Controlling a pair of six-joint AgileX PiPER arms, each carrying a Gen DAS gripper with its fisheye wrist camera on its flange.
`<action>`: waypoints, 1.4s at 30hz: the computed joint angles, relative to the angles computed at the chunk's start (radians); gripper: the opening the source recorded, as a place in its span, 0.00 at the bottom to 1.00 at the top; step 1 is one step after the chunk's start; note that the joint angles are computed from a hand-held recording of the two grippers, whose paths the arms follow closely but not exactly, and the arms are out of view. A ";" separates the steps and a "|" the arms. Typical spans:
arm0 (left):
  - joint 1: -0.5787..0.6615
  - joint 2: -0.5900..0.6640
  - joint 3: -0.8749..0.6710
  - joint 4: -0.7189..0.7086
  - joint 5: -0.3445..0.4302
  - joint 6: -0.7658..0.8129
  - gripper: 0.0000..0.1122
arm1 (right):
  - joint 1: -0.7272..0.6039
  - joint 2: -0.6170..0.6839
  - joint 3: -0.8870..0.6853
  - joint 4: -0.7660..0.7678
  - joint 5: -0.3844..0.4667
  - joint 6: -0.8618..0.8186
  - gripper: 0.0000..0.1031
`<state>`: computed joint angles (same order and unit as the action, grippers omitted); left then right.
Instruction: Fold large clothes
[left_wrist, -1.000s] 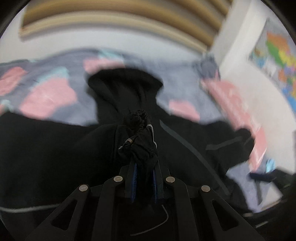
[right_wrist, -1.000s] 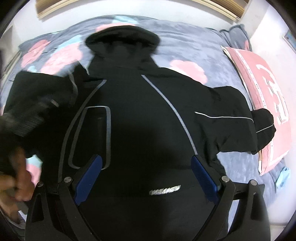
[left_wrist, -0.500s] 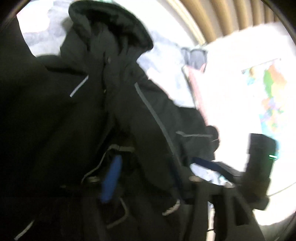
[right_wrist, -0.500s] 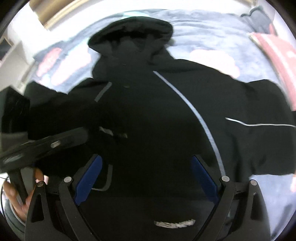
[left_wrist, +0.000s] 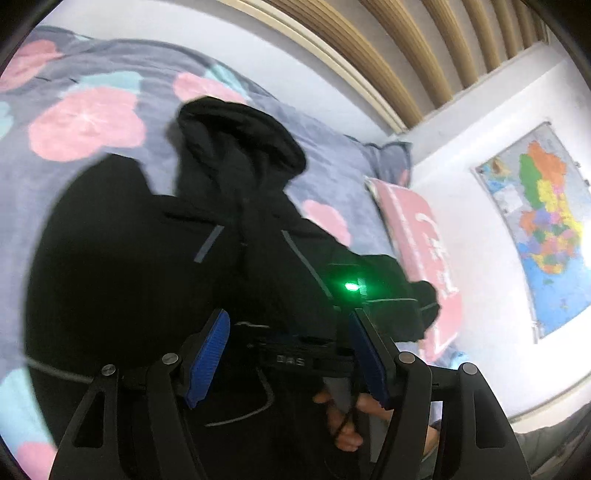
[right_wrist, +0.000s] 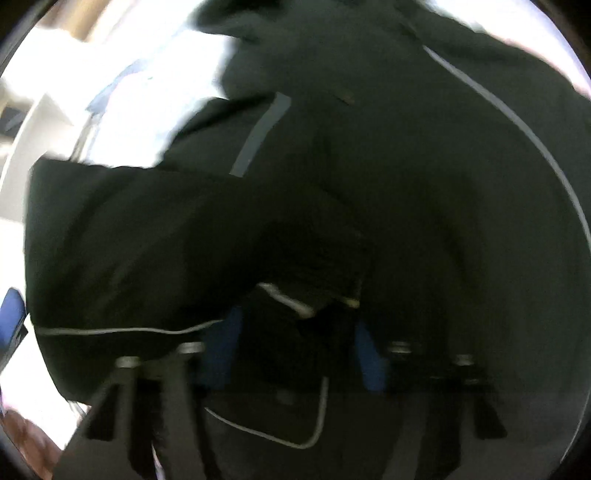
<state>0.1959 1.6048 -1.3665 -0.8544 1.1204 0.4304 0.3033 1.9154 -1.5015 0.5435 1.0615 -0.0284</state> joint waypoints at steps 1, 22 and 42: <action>0.002 -0.010 -0.002 0.034 -0.012 -0.017 0.61 | 0.009 -0.011 -0.012 -0.017 0.005 -0.003 0.31; -0.341 0.376 -0.139 0.718 -0.289 -0.536 0.60 | -0.382 -0.144 0.081 -0.477 0.050 0.014 0.29; -0.318 0.359 -0.098 0.753 -0.236 -0.583 0.62 | -0.229 -0.113 0.104 -0.515 0.033 0.052 0.59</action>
<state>-0.1226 1.9638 -1.4646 -0.1015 0.8849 -0.1531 0.0739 1.8021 -1.3978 0.0287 1.0949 0.0241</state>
